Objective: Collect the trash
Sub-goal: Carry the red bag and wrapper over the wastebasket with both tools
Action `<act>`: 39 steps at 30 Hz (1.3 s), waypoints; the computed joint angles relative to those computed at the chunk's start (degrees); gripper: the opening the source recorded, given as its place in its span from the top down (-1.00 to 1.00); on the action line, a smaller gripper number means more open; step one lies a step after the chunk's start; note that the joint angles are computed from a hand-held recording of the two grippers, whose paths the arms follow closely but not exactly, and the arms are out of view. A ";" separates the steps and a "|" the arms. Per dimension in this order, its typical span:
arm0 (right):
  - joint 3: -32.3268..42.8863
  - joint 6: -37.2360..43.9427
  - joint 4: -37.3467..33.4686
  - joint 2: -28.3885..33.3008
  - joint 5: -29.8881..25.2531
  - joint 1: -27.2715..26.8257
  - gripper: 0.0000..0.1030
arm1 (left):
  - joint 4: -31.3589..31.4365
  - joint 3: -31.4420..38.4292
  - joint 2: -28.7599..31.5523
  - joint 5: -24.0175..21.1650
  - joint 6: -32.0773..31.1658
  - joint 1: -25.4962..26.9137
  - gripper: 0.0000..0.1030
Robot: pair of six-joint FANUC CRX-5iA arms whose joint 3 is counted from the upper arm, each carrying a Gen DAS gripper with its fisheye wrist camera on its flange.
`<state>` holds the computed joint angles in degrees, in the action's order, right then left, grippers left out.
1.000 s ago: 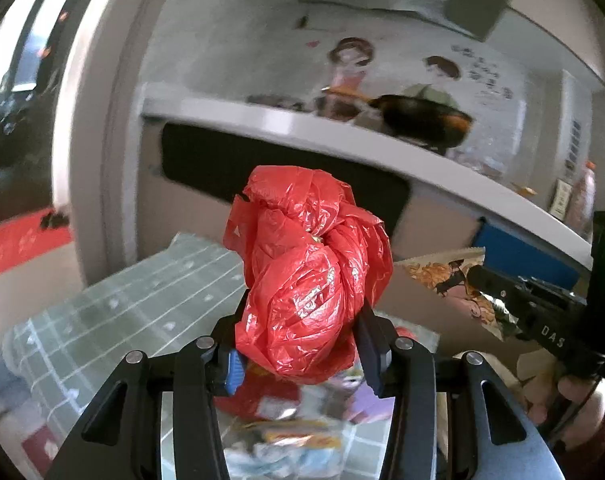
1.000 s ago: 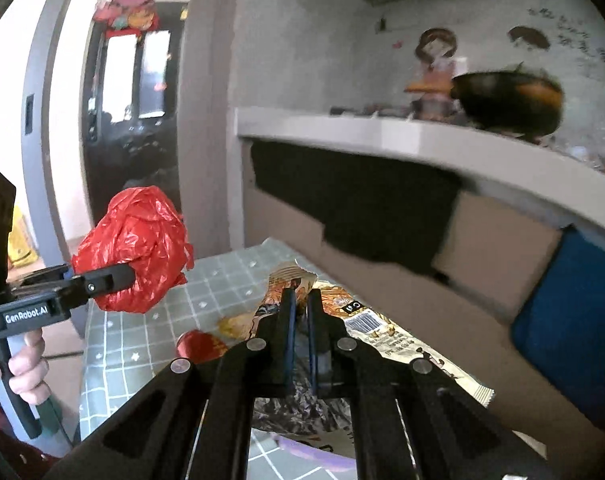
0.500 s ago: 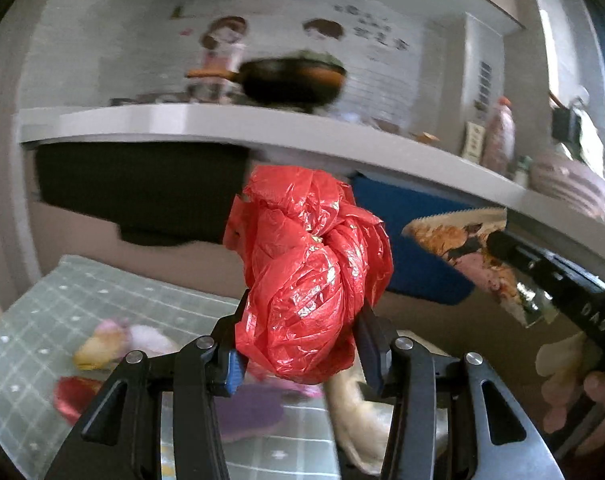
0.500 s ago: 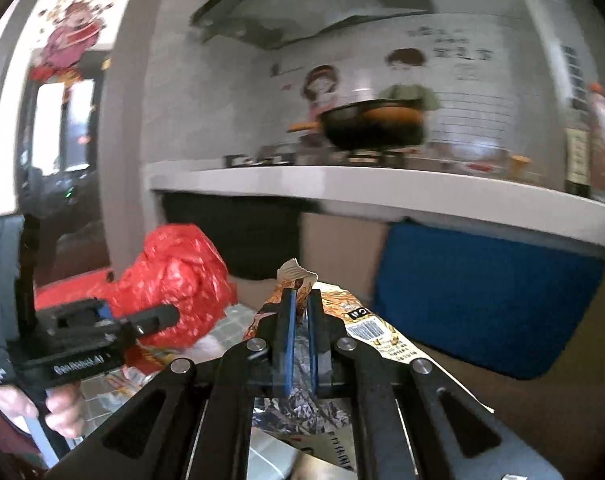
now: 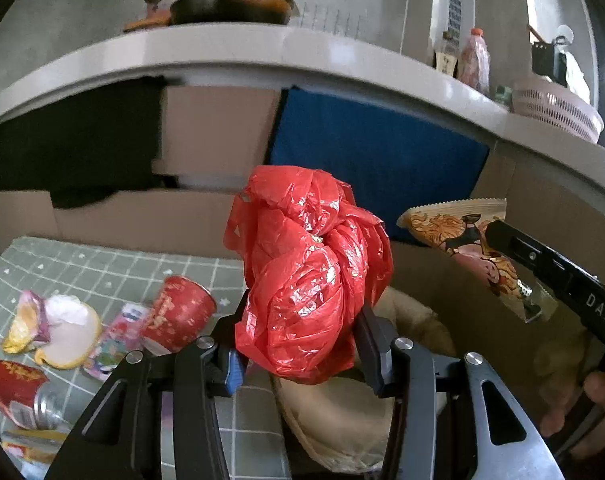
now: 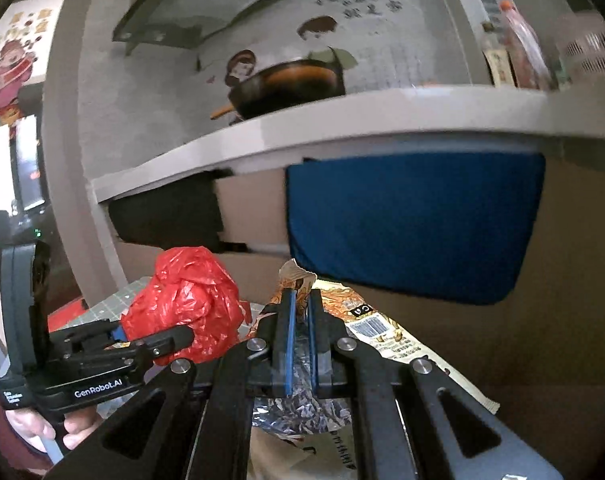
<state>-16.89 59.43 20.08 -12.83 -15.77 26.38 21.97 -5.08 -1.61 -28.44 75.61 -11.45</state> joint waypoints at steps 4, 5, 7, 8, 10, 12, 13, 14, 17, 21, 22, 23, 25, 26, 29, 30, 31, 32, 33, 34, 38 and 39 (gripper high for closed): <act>-0.31 1.24 -2.31 0.15 -0.17 -0.78 0.90 | 0.77 1.13 2.08 -1.31 0.11 -0.59 0.09; -0.27 1.34 -2.64 0.30 -0.11 -0.96 0.90 | 1.12 1.22 2.45 -1.48 -0.15 -0.64 0.09; 0.30 2.83 -4.66 0.65 -0.58 -1.31 0.90 | 1.85 1.36 3.13 -1.80 -0.81 -0.86 0.09; 0.36 3.02 -5.06 0.84 -0.65 -1.52 0.90 | 2.10 1.49 3.51 -2.06 -1.09 -1.00 0.09; 0.60 3.89 -6.16 1.14 -0.91 -1.76 0.90 | 2.24 1.78 4.18 -2.43 -1.31 -1.31 0.09; 0.93 4.56 -7.15 1.65 -1.19 -2.03 0.90 | 2.26 2.19 4.92 -2.89 -1.35 -1.59 0.09; 1.09 5.02 -7.79 1.83 -1.36 -2.13 0.90 | 2.32 2.45 5.34 -3.17 -1.32 -1.69 0.09; 1.50 6.02 -9.01 2.11 -1.71 -2.28 0.90 | 2.58 2.72 5.88 -3.50 -1.48 -1.80 0.09; 3.05 10.06 -14.02 3.19 -3.15 -3.00 0.90 | 3.27 3.86 7.65 -4.96 -1.96 -1.90 0.09; 7.04 18.37 -24.79 5.71 -7.08 -5.35 0.90 | 6.99 4.78 10.17 -7.78 -4.68 -1.65 0.09; 8.31 20.69 -27.83 6.42 -8.44 -6.17 0.90 | 8.11 5.31 11.10 -9.06 -5.27 -1.50 0.09; 9.37 22.55 -30.43 7.07 -9.60 -6.97 0.90 | 8.73 5.63 11.69 -9.99 -5.46 -1.37 0.09; 10.84 24.34 -33.75 8.44 -11.30 -8.42 0.90 | 9.25 7.17 13.41 -12.49 -4.82 -1.19 0.09; 11.34 24.97 -34.89 8.92 -11.85 -8.98 0.90 | 9.50 8.01 14.41 -13.82 -4.50 -1.12 0.09; 12.39 25.92 -37.18 10.33 -13.26 -10.34 0.90 | 10.09 9.82 16.81 -16.41 -3.86 -1.13 0.09; 12.49 25.84 -37.26 10.66 -13.48 -10.53 0.90 | 10.45 9.97 17.26 -16.64 -3.80 -1.15 0.09; 12.65 25.96 -37.53 10.95 -13.73 -10.72 0.90 | 11.16 9.94 17.66 -16.71 -4.09 -1.16 0.08; 12.93 26.22 -37.94 11.26 -14.12 -10.93 0.90 | 12.23 9.75 18.03 -16.83 -4.95 -1.09 0.06; 13.23 26.59 -38.55 11.65 -14.65 -11.25 0.90 | 12.94 9.72 18.29 -16.96 -5.53 -1.09 0.02; 13.52 26.76 -38.85 12.00 -14.98 -11.43 0.90 | 14.09 9.63 18.60 -17.15 -6.60 -1.05 0.01; 14.49 27.24 -39.70 13.30 -16.19 -12.01 0.90 | 18.82 8.81 18.92 -18.20 -11.38 -0.40 -0.22; 14.91 27.53 -40.04 13.73 -16.58 -12.19 0.90 | 19.17 8.30 18.47 -17.97 -11.81 -0.28 -0.25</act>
<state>-1.98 86.96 -19.96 0.90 -32.35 14.19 41.14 3.22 16.86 -46.41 63.80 -11.73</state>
